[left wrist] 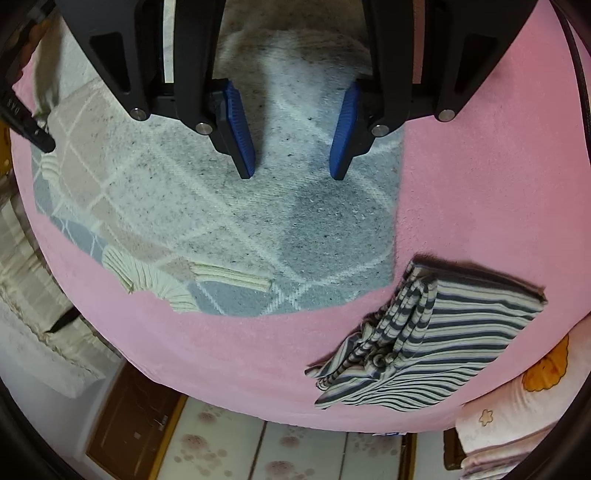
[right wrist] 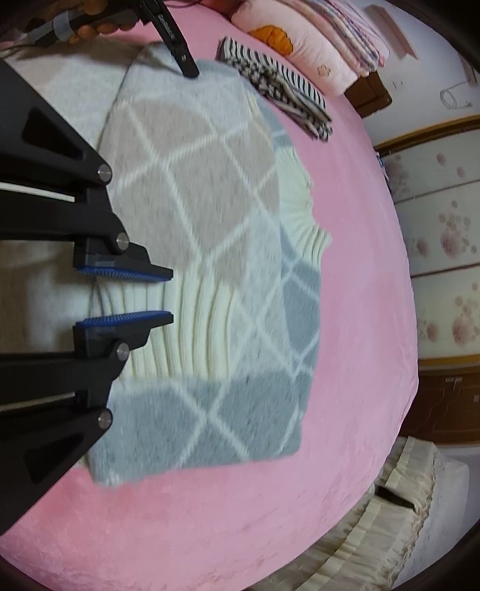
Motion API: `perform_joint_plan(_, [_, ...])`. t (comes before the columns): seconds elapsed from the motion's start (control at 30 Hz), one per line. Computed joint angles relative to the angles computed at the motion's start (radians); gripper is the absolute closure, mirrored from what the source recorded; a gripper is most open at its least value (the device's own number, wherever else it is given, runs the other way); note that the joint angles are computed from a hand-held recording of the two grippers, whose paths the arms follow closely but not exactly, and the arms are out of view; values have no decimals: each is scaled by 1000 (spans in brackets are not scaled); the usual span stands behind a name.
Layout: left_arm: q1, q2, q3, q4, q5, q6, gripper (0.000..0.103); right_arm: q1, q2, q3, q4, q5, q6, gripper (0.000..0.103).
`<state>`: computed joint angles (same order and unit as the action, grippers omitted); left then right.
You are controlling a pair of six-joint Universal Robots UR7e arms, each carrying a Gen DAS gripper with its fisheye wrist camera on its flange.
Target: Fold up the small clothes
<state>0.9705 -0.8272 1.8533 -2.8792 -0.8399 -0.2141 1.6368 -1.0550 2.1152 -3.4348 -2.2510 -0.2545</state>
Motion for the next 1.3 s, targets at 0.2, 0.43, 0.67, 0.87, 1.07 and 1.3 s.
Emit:
perform_joint_plan(0.2, [-4,-7,7,7,13,20,62,-24,-38,27,-10,1,0,103])
perform_joint_plan(0.43, [-35,-35,11,81,34,-14,50,-9,-87,53,14,-34,49,103])
perform_joint_plan(0.67, [-105,-117,72,111,41,-66,33,42,-161,113,20,-41,78,102])
perform_joint_plan(0.87, [-203,-202,145,129,71,-114,14,121,-229,155,54,-38,116,99])
perform_joint_plan(1.07, [-298,-280,202,176,85,-159,10,216,-277,182,73,-64,125,99])
perform_joint_plan(1.3, [-401,-361,258,253,88,-244,9,305,-333,209,123,-103,156,99])
